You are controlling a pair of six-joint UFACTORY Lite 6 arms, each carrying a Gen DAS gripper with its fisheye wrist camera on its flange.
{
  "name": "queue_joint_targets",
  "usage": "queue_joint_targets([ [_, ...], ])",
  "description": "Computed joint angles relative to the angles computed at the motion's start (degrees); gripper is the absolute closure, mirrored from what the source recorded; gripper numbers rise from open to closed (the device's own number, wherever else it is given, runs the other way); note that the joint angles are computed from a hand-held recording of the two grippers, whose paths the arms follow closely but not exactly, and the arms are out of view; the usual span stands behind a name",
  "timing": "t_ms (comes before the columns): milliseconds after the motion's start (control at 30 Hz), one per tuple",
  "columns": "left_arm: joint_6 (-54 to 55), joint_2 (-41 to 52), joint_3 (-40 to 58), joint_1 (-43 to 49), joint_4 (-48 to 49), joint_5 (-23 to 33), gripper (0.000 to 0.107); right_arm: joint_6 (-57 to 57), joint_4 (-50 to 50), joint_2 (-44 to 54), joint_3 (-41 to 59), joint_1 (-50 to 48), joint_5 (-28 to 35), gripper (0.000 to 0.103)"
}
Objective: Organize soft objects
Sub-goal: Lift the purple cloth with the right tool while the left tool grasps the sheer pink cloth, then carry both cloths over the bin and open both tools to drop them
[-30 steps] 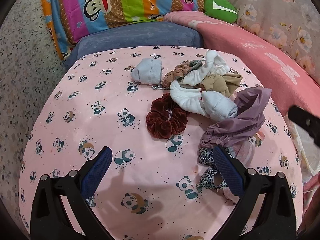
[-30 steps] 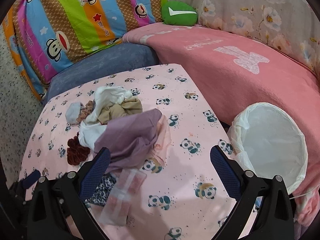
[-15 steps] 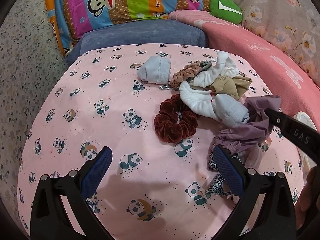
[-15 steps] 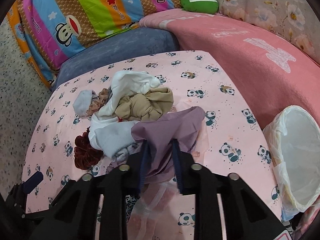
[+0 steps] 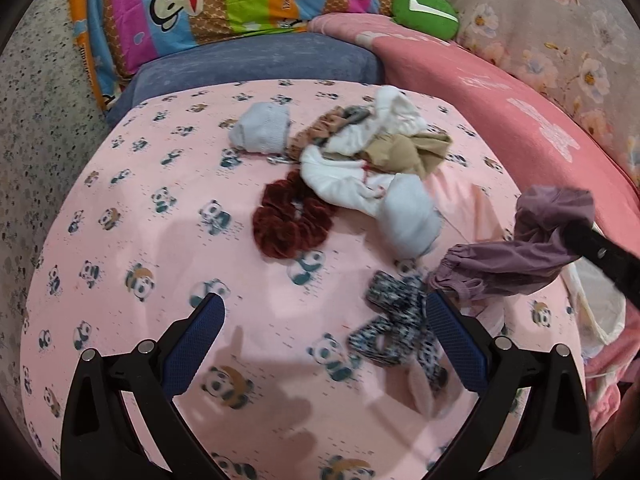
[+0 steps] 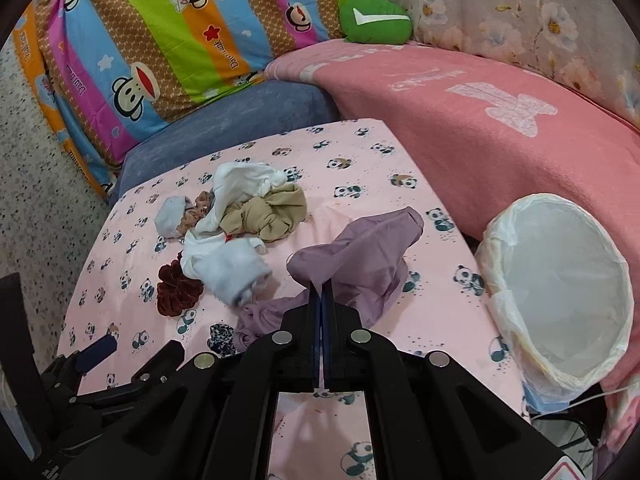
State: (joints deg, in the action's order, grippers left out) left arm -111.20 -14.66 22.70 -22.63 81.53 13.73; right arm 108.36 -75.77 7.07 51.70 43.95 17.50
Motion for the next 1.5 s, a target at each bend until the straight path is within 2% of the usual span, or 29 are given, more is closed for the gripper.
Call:
queue_joint_targets([
  [133,-1.0,0.6,0.0,-5.4,-2.1,0.0,0.011,-0.6,1.3,-9.9,-6.9,-1.3,1.4,0.101],
  [267,-5.1,3.7,1.4,-10.7,-0.2,0.2,0.011,-5.5,5.6,-18.1,-11.2,-2.8,3.2,0.101],
  [467,-13.9,10.2,3.6,-14.2,7.0,0.7,0.011,-12.6,11.9,-26.5,-15.9,-4.9,4.3,0.101],
  [667,-14.5,7.6,1.6,-17.6,6.7,0.4,0.016,-15.1,15.4,-31.5,-20.4,-5.2,4.6,0.101],
  [700,-14.4,7.7,1.5,-18.3,6.7,0.5,0.02,-15.1,15.7,-32.3,-21.2,-5.1,4.6,0.101],
  [767,-13.3,9.0,2.1,-18.9,6.2,-0.4,0.038,-15.8,16.7,-33.9,-22.5,-5.1,4.7,0.101],
  [900,-16.6,10.4,2.3,-18.9,9.8,-2.3,0.058,-16.8,18.3,-36.3,-24.5,-4.8,5.4,0.101],
  [967,-16.3,10.2,2.0,-19.0,9.6,-3.1,0.082,-17.6,19.2,-37.1,-25.2,-4.9,5.6,0.101],
  [1000,-15.3,10.2,2.1,-18.8,8.8,-3.6,0.086,-18.5,20.1,-37.7,-25.6,-5.2,5.5,0.101],
  [1100,-9.6,7.8,1.5,-20.1,2.9,-2.5,0.087,-18.9,20.9,-38.9,-26.8,-4.9,5.7,0.101],
  [1367,13.7,-0.9,3.6,-25.7,-21.5,3.9,0.088,-22.1,24.0,-43.4,-28.0,-4.9,7.0,0.101],
  [1500,18.8,-0.3,8.8,-27.0,-25.3,6.3,0.088,-30.4,29.8,-47.5,-28.1,-8.7,6.5,0.101],
])
